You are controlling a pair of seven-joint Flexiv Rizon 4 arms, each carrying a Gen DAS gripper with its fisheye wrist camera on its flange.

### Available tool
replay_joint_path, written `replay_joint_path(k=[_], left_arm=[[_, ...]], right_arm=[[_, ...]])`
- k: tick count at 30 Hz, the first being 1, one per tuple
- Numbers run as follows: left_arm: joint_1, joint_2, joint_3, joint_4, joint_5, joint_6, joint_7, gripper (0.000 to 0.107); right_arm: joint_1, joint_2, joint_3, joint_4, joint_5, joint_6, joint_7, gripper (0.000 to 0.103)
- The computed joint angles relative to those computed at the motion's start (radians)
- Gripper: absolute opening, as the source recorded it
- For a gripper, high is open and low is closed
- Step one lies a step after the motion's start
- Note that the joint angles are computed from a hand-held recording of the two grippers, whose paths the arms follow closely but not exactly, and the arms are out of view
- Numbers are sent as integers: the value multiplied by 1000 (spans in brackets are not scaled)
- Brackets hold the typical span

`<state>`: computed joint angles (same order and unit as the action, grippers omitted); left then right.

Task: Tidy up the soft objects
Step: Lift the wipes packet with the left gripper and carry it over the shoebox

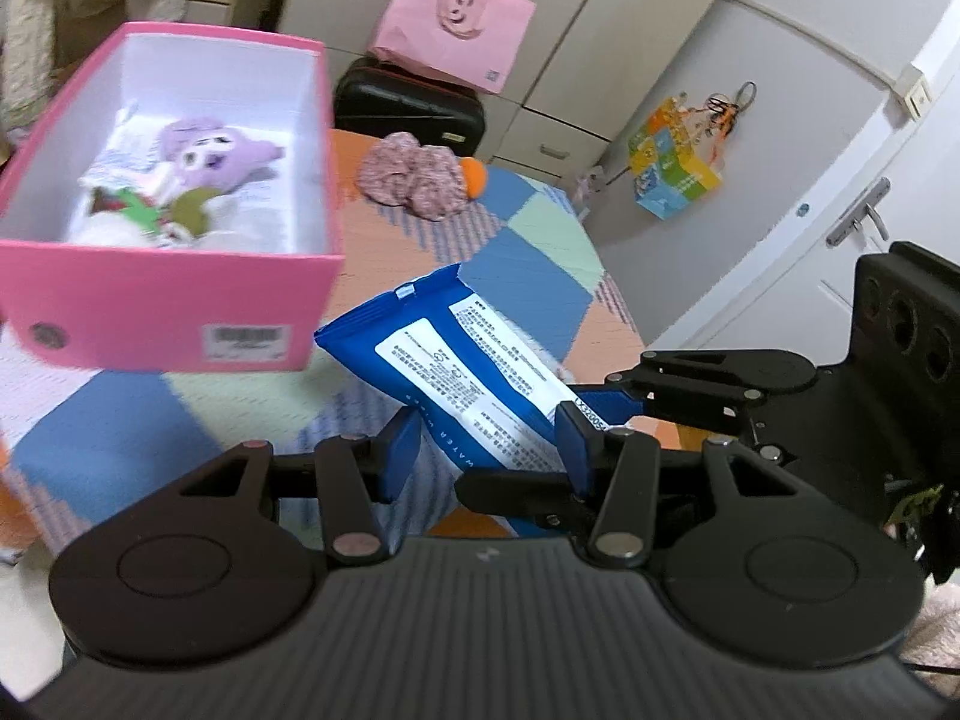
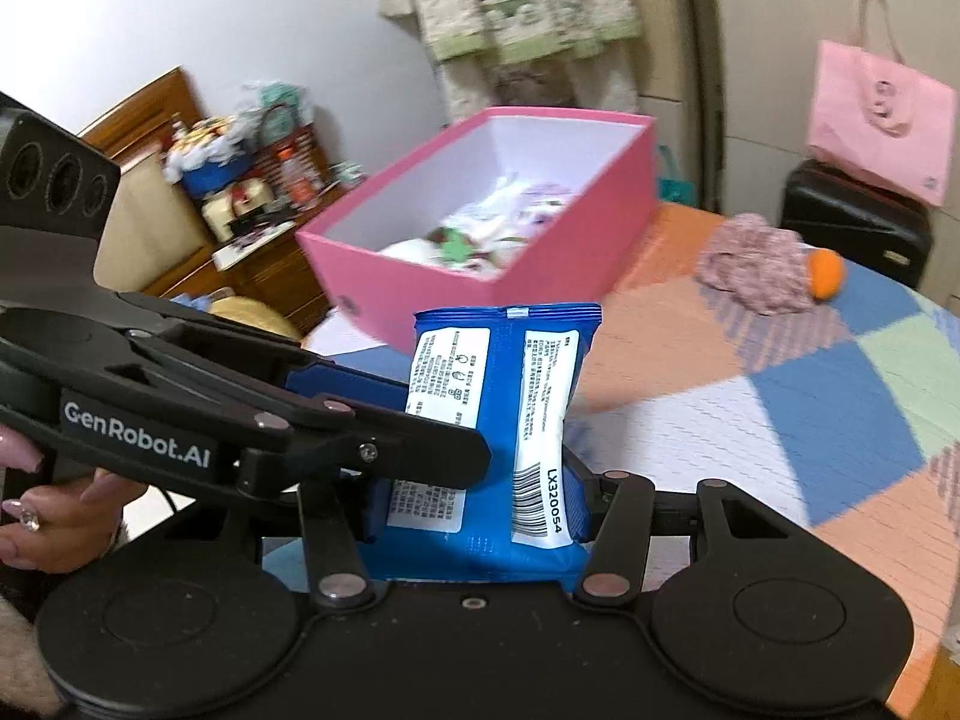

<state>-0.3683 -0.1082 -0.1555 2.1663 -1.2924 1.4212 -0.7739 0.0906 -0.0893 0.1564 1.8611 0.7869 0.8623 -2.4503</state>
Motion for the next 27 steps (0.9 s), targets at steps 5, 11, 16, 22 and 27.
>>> replay_joint_path(k=[5,11,16,22,27], left_arm=[[17,63,38,53,81,-11,-88,47],[26,110,66,80,119,22,-103,47],[33,117,81,74,131,47,-91,47],[58,102,88,43,138,43,-68,47],[74,62,73,-5,73,55,15,47]], right_arm=[[19,3,11,-27,0,-72,13,58],[52,4,26,-56,13,-74,-7,58],[73,-12,34,-96,21,-66,-2,59],[92,-37,48,-127,-2,-17,11,59],[104,-71,63,-158,-32,38,36,59]])
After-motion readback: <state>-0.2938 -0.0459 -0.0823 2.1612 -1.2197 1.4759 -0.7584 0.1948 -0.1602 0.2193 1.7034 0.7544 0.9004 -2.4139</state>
